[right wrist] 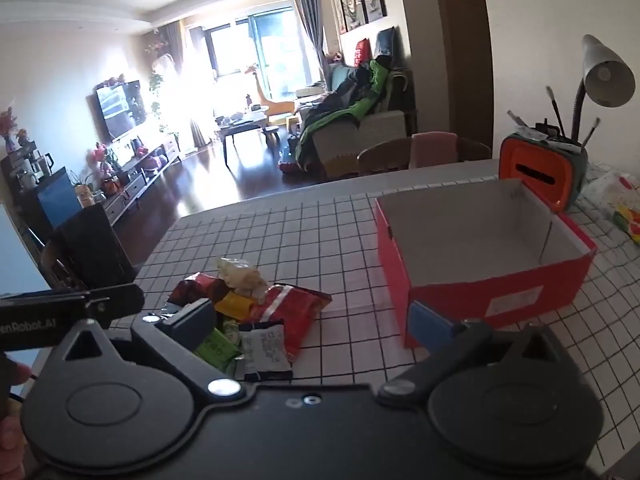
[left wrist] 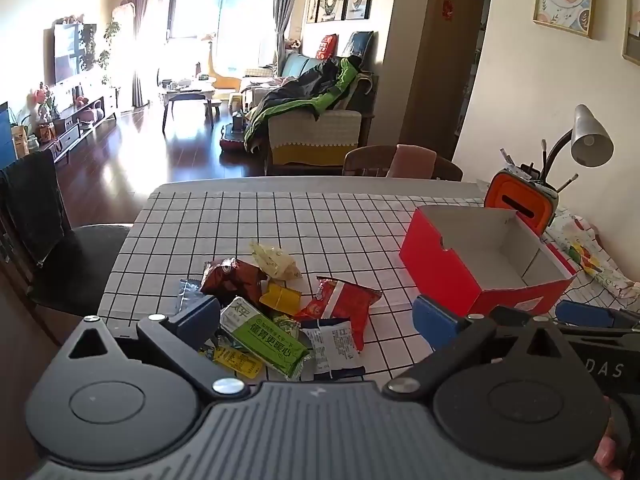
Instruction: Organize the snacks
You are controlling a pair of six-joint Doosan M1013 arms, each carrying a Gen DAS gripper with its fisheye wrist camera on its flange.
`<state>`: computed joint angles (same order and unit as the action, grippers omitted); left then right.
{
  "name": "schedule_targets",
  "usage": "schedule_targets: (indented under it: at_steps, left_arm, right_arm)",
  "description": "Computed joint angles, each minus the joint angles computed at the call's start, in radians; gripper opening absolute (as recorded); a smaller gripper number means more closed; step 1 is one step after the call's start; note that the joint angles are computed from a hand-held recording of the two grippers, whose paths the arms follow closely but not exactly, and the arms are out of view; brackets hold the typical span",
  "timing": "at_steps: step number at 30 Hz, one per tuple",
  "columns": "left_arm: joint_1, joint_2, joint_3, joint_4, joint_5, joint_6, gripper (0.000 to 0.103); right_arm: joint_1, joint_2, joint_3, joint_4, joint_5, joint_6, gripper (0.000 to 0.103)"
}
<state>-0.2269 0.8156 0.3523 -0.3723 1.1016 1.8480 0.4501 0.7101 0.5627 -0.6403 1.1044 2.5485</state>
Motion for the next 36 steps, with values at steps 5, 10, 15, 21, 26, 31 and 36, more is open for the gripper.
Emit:
schedule_targets:
  at_steps: [5, 10, 15, 21, 26, 31, 36]
  left_arm:
    - [0.003, -0.008, 0.012, -0.01, -0.003, 0.009, 0.103]
    - [0.005, -0.01, 0.015, -0.017, -0.003, 0.014, 0.103]
    - [0.008, -0.013, 0.019, -0.027, -0.003, 0.019, 0.103]
    - [0.012, -0.009, 0.012, -0.037, 0.004, 0.015, 0.103]
    - [0.016, -0.004, 0.004, -0.046, 0.008, 0.02, 0.103]
    - [0.022, 0.0, -0.002, -0.062, 0.017, 0.025, 0.103]
    - [0.028, -0.006, 0.01, -0.079, 0.014, 0.03, 0.103]
  right_arm:
    - [0.006, 0.014, -0.027, -0.017, 0.037, -0.011, 0.103]
    - [0.008, 0.013, -0.019, -0.018, 0.027, 0.005, 0.103]
    - [0.012, 0.021, -0.034, -0.034, 0.037, -0.001, 0.103]
    - [0.022, 0.025, -0.038, -0.081, 0.029, -0.008, 0.102]
    - [0.029, 0.022, -0.022, -0.127, 0.004, 0.005, 0.102]
    - [0.033, 0.029, -0.037, -0.144, 0.018, -0.003, 0.102]
    - [0.031, 0.033, -0.052, -0.123, 0.036, -0.025, 0.102]
